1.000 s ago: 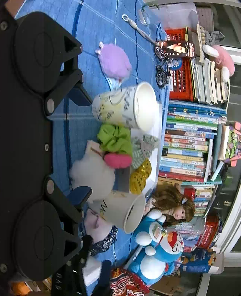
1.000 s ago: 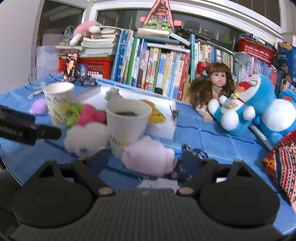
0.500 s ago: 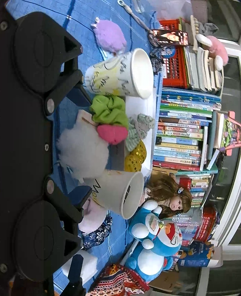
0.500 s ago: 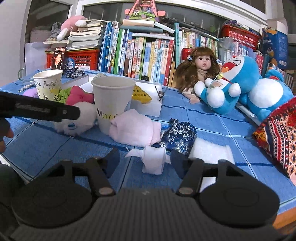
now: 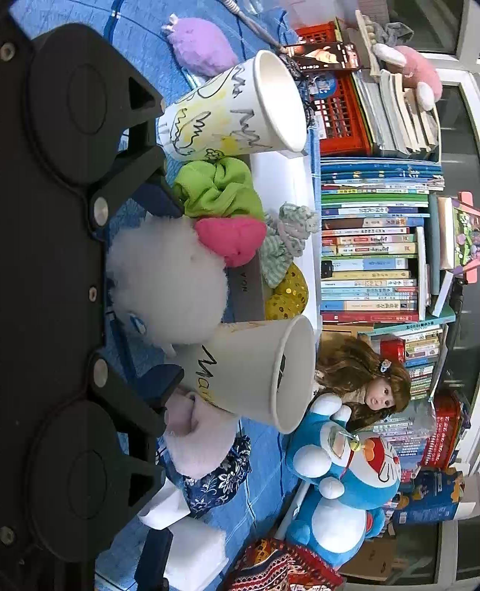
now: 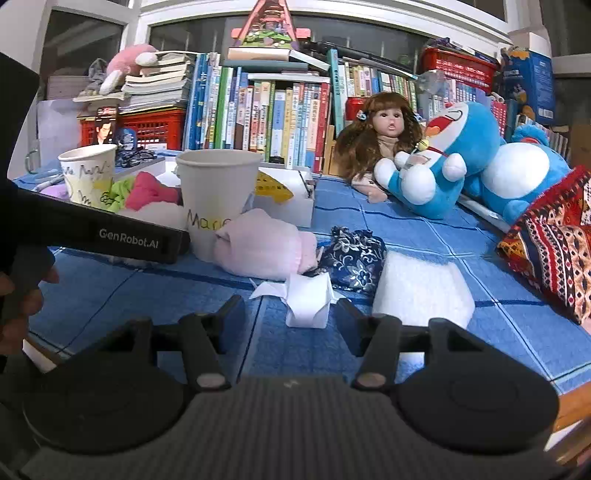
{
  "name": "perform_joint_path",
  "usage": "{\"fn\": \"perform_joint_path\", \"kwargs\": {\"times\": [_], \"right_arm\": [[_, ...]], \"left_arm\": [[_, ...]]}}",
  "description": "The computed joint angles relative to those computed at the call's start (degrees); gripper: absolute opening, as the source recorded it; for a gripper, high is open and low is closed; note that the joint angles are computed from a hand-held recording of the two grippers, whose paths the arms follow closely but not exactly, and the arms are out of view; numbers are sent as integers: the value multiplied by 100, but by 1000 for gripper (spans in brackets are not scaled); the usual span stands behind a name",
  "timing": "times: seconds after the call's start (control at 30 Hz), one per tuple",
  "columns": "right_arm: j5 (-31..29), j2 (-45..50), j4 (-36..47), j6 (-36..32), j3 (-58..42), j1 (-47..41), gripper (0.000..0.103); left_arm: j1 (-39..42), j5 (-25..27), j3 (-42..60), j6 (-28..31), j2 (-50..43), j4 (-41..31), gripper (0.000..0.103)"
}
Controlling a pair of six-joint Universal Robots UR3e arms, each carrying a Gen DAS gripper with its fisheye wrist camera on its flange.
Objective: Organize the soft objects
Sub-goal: 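Grasp the white fluffy pompom with the left gripper while the right grasps white tissue, then carry the pompom and tissue into the white tray and open both grippers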
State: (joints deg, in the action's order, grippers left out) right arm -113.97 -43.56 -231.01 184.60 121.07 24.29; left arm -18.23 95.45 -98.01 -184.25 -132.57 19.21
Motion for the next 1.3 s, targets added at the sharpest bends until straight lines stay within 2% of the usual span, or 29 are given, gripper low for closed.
{"fn": "perform_joint_path", "kwargs": {"times": [0.2, 0.63, 0.7, 0.73, 1.1, 1.3], "right_arm": [[-222, 216, -6, -29, -279, 63, 67], [-241, 345, 218, 142, -592, -31, 67], [-205, 347, 216, 219, -605, -56, 67], [-174, 344, 207, 269, -597, -73, 67], [-155, 316, 74, 457, -567, -45, 32], [-83, 117, -166, 369, -380, -46, 29]], "left_arm": [[44, -22, 248, -74, -101, -276, 81], [-50, 187, 605, 15, -255, -568, 80], [-87, 303, 624, 11, -282, -544, 71], [-96, 350, 613, 18, -285, -518, 71], [-42, 166, -175, 55, 91, -70, 67], [38, -3, -704, 137, 515, 172, 66]]}}
